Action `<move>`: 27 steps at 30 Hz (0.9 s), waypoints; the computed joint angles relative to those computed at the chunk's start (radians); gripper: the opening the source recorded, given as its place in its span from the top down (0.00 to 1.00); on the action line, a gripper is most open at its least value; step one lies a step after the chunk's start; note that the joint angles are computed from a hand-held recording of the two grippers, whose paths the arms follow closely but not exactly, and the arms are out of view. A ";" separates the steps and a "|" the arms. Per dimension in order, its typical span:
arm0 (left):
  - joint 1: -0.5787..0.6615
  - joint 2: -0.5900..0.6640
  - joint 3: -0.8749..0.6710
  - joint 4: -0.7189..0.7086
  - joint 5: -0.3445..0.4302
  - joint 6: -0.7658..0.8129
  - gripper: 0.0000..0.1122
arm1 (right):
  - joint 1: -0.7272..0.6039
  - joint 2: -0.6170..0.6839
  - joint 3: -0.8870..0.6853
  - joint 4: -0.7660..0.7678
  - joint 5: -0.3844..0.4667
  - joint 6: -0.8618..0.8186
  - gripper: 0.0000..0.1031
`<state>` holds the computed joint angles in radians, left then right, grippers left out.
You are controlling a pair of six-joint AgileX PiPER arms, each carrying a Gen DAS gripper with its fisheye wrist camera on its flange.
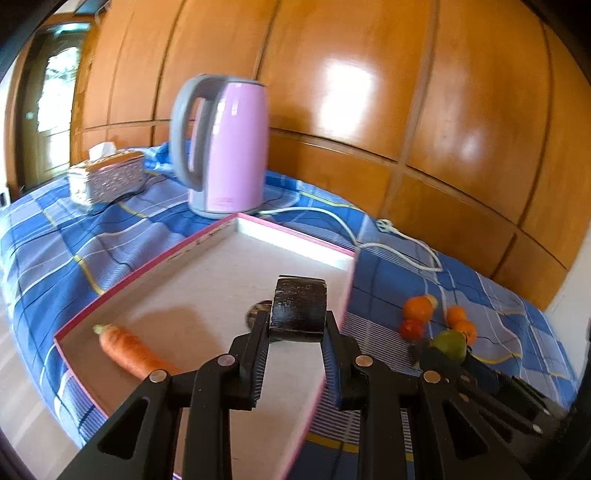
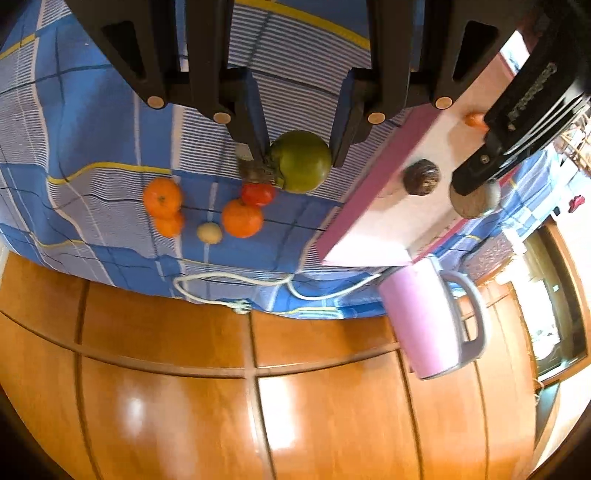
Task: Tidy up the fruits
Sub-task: 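Carry eggplant slice into the tray and release while right drops green tomato there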
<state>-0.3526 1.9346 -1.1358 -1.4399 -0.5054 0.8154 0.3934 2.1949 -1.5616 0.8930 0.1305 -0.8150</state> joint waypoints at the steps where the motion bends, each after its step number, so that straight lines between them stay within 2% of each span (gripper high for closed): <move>1: 0.010 -0.007 0.008 -0.009 -0.001 -0.007 0.76 | 0.008 -0.001 0.002 0.067 0.001 -0.068 0.67; 4: 0.035 -0.024 0.033 -0.033 -0.013 -0.034 0.76 | 0.028 0.003 -0.009 0.132 0.008 -0.133 0.67; 9: 0.128 -0.049 0.072 -0.079 0.041 -0.116 0.76 | 0.059 0.013 -0.044 0.274 0.040 -0.280 0.67; 12: 0.158 -0.049 0.080 -0.102 0.062 -0.135 0.76 | 0.077 0.044 -0.110 0.219 0.094 -0.220 0.67; 15: 0.155 -0.043 0.075 -0.122 0.049 -0.123 0.76 | 0.098 0.087 -0.190 0.124 0.150 -0.129 0.67; 19: 0.166 -0.032 0.062 -0.153 0.046 -0.108 0.71 | 0.107 0.135 -0.258 0.011 0.202 -0.002 0.66; 22: 0.159 -0.027 0.053 -0.164 0.037 -0.090 0.66 | 0.103 0.142 -0.259 -0.015 0.217 0.022 0.66; 23: 0.154 -0.027 0.054 -0.156 0.029 -0.095 0.62 | 0.101 0.141 -0.256 -0.016 0.220 0.022 0.66; 27: 0.145 -0.029 0.059 -0.148 0.011 -0.108 0.53 | 0.096 0.135 -0.243 0.042 0.249 -0.056 0.65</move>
<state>-0.2075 1.9051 -1.0771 -1.5881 -0.4943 0.7074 0.4892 2.3301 -1.8042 0.9352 0.3795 -0.8710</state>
